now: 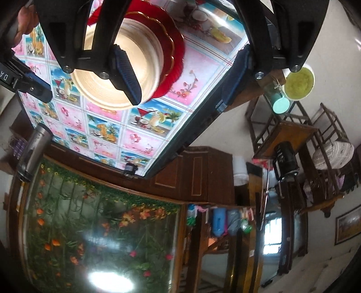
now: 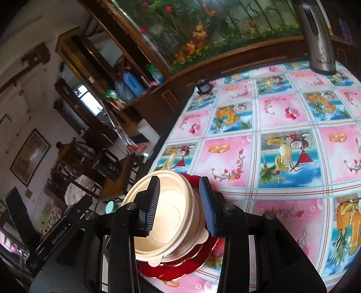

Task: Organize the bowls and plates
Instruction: 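Withdraw the right gripper from the stacked dishes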

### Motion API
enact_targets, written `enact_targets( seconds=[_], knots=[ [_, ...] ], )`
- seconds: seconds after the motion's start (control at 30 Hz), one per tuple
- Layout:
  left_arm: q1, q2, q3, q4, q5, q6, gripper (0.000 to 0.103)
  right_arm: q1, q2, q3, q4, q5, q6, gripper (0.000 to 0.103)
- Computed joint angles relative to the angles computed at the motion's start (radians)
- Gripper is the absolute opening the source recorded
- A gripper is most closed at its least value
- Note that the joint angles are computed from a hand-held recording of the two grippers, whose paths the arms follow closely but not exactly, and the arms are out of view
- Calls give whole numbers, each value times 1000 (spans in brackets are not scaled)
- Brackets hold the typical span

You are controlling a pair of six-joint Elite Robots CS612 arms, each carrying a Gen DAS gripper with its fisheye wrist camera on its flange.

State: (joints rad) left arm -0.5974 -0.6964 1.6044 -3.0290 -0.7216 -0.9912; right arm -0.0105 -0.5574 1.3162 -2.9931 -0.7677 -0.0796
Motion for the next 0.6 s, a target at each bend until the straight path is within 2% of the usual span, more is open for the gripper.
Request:
enact_targets(
  seconds=[0.1, 0.27, 0.43, 0.6],
  knots=[
    [-22, 7, -2, -12, 45, 45, 79, -1, -14, 44, -66, 7, -53, 36],
    [-59, 7, -17, 72, 149, 61, 82, -12, -31, 120, -207, 16, -107, 36],
    [-80, 2, -22, 101, 163, 61, 82, -29, -44, 170, -283, 55, -127, 36],
    [-93, -2, -20, 118, 145, 36, 82, -40, -53, 196, -275, 69, -172, 36]
  ],
)
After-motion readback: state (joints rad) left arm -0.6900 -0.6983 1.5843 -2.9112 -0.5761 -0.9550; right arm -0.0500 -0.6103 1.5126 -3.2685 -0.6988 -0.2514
